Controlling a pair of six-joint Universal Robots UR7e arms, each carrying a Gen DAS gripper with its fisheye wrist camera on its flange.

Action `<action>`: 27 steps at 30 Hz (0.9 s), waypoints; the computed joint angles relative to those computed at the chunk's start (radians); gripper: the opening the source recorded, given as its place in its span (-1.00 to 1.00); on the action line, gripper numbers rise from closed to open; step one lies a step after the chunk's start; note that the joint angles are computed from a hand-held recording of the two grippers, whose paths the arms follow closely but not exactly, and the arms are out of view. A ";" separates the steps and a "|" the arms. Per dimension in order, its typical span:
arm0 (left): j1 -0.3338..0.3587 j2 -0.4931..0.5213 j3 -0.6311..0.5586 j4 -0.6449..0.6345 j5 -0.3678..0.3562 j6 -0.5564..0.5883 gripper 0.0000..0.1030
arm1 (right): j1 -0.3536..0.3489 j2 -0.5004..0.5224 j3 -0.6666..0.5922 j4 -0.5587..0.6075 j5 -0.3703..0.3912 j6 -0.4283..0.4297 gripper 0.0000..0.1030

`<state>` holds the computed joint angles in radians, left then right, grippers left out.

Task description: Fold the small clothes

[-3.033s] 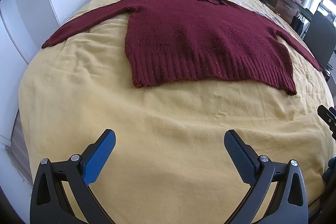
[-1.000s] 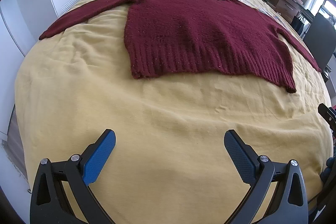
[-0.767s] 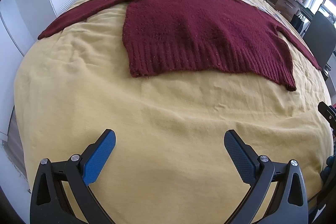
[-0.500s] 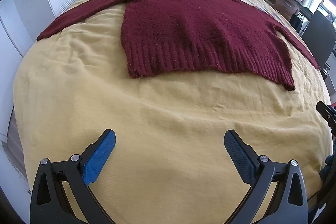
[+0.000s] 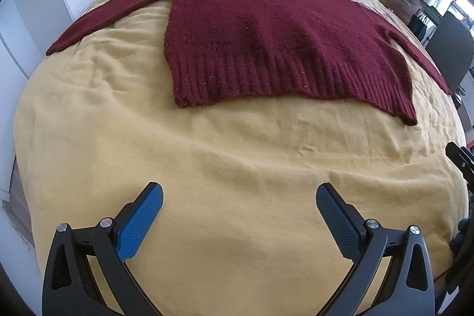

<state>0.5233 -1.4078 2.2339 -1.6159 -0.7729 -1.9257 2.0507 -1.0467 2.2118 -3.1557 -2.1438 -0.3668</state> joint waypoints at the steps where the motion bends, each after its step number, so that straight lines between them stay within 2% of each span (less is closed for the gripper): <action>1: 0.003 -0.002 0.000 0.001 -0.001 -0.002 0.98 | -0.002 0.001 -0.003 0.004 0.002 -0.001 1.00; 12: 0.050 0.007 -0.088 0.197 0.007 -0.078 0.98 | -0.026 -0.006 -0.059 0.105 0.038 0.055 1.00; 20: 0.089 0.018 -0.183 0.374 0.066 -0.146 0.98 | -0.060 -0.002 -0.138 0.130 0.053 0.067 1.00; 27: 0.116 0.007 -0.235 0.455 0.117 -0.184 0.98 | -0.134 0.021 -0.249 0.162 0.073 0.077 1.00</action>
<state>0.6397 -1.4008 1.9988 -1.1613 -0.6555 -2.1097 1.9170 -1.0255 1.9632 -2.9937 -2.0713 -0.2902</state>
